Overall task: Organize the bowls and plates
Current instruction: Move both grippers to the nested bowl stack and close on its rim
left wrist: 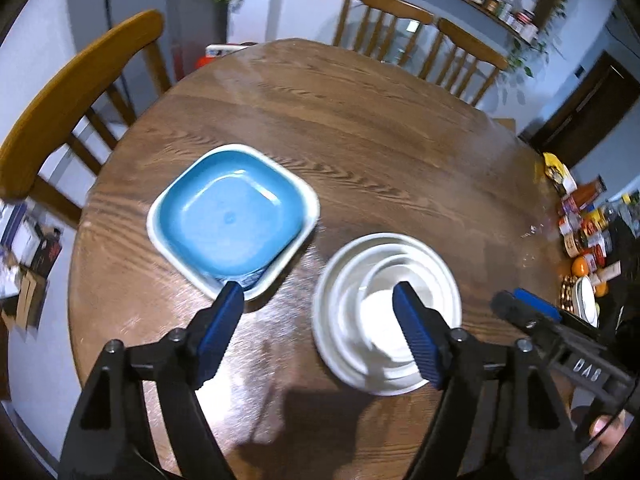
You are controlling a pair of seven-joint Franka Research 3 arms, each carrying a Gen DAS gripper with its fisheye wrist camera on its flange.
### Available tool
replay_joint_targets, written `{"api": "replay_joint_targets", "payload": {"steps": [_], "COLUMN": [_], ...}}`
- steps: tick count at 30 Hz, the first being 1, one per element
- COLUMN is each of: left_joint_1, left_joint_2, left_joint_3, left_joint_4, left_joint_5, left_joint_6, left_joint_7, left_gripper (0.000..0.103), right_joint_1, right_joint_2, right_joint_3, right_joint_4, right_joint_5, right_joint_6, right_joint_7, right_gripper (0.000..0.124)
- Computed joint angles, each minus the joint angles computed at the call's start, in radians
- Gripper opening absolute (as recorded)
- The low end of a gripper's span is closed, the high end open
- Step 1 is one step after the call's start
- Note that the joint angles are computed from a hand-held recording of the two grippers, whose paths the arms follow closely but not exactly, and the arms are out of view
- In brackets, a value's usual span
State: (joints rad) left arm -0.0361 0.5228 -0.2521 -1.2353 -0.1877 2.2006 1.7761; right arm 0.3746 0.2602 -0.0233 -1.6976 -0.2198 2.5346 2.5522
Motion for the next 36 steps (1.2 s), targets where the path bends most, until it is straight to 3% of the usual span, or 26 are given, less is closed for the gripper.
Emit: {"api": "replay_joint_targets", "payload": {"steps": [6, 9, 13, 26, 32, 36], "left_joint_1": [0.0, -0.007, -0.004, -0.029, -0.05, -0.075], "left_joint_2": [0.047, 0.064, 0.1, 0.169, 0.21, 0.251], "left_joint_3": [0.024, 0.027, 0.017, 0.021, 0.028, 0.038], "left_joint_4": [0.07, 0.091, 0.139, 0.245, 0.313, 0.388], "left_joint_5": [0.024, 0.047, 0.035, 0.072, 0.097, 0.132], "left_joint_6": [-0.114, -0.147, -0.205, -0.28, -0.318, -0.359], "left_joint_7": [-0.084, -0.098, -0.117, -0.124, -0.126, -0.123], "left_gripper": [0.076, 0.074, 0.062, 0.049, 0.047, 0.047], "right_joint_1": [-0.031, -0.038, -0.034, -0.045, -0.032, -0.026], "right_joint_2": [-0.008, -0.006, 0.004, 0.065, 0.091, 0.111], "right_joint_3": [0.02, 0.024, 0.019, 0.028, 0.013, 0.009], "right_joint_4": [-0.031, -0.048, -0.047, 0.012, 0.059, 0.101], "right_joint_5": [0.098, 0.134, 0.144, 0.246, 0.231, 0.215], "right_joint_6": [-0.024, 0.004, 0.012, -0.008, -0.066, -0.119], "right_joint_7": [-0.048, -0.071, -0.08, -0.19, -0.192, -0.191], "right_gripper": [0.063, 0.063, 0.063, 0.037, 0.024, 0.023]}}
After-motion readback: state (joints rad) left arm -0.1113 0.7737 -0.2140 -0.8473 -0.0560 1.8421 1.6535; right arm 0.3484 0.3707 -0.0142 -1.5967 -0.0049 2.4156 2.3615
